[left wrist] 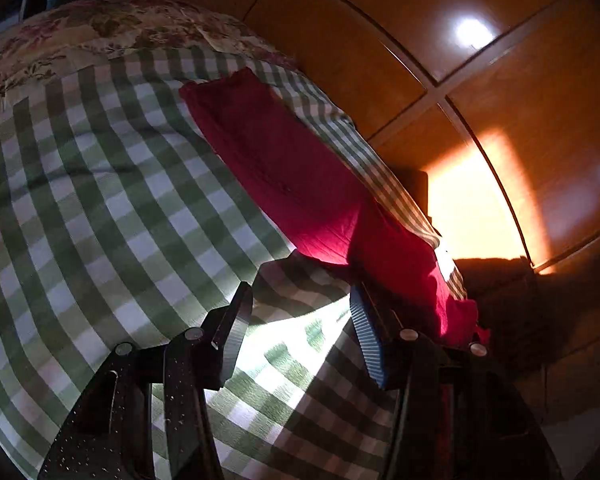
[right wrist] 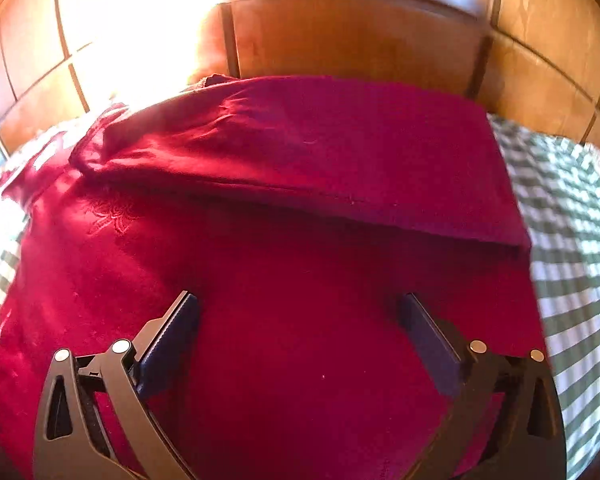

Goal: Fold small clothes

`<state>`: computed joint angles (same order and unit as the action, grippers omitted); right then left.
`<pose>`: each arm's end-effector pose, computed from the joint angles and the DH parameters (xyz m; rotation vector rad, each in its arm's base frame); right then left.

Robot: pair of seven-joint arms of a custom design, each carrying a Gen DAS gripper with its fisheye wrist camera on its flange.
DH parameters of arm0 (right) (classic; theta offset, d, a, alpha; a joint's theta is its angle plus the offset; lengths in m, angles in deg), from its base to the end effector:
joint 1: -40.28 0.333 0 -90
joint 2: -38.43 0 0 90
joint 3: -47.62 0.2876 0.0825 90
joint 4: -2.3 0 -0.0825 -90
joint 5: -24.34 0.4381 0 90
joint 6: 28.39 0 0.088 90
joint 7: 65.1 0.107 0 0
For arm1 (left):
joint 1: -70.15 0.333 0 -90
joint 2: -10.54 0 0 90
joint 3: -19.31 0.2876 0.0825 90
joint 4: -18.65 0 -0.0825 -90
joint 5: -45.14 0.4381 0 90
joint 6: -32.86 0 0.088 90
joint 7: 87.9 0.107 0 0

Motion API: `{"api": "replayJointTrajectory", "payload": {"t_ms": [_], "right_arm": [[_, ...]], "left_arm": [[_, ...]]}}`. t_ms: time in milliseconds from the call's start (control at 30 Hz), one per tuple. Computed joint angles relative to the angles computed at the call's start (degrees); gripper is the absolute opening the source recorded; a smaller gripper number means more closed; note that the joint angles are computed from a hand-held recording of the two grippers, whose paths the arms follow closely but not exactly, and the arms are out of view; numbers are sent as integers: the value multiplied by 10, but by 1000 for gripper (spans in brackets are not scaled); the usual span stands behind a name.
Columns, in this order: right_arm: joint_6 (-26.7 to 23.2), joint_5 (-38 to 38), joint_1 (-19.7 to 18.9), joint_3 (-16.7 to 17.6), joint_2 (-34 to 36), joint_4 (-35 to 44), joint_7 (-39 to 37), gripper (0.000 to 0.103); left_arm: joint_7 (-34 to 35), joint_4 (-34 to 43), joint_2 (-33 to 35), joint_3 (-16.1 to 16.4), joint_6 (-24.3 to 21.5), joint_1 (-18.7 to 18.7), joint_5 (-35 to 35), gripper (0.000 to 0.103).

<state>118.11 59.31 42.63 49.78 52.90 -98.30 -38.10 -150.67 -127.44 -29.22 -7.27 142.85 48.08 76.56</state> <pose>0.7119 0.0461 0.4322 -2.2928 0.9937 -0.4929 0.3136 -0.2906 0.4543 -2.5081 -0.1821 -0.8394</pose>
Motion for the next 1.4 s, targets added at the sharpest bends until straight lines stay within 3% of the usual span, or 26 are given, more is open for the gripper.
{"api": "replayJointTrajectory", "payload": {"t_ms": [233,333,400,467,533,600,800,967,1067,1200,1233,1267,1400], "right_arm": [[34,6,3,3,-6,-18,-18,100],[50,3,6,3,-8,-24,-21,100],[53,3,6,4,-8,-26,-22,100],[54,3,6,4,-8,-26,-22,100],[55,2,6,4,-9,-27,-22,100],[53,4,5,4,-8,-26,-23,100],[55,5,6,5,-9,-27,-21,100],[51,11,4,5,-10,-27,-24,100],[44,16,2,5,-9,-23,-26,100],[36,22,0,5,-7,-19,-27,100],[33,25,-1,5,-6,-17,-28,100],[30,26,-1,5,-6,-16,-28,100],[21,22,0,3,-5,-12,-20,100]], "left_arm": [[-57,-124,-174,11,-41,-29,-33,49],[-50,-144,-194,26,-26,-13,-31,49],[-35,-164,-207,41,-2,-6,-31,42],[-19,-174,-202,55,14,3,-48,13],[8,-170,-191,63,18,17,-56,7],[22,-145,-173,46,16,36,-43,6],[108,3,-47,4,95,113,98,6],[186,182,151,-16,167,153,217,6],[228,283,279,-11,200,143,256,6],[300,395,427,6,225,108,247,9],[320,418,454,9,220,98,237,17],[329,432,473,13,222,88,230,23],[324,444,493,28,201,46,215,29]]}}
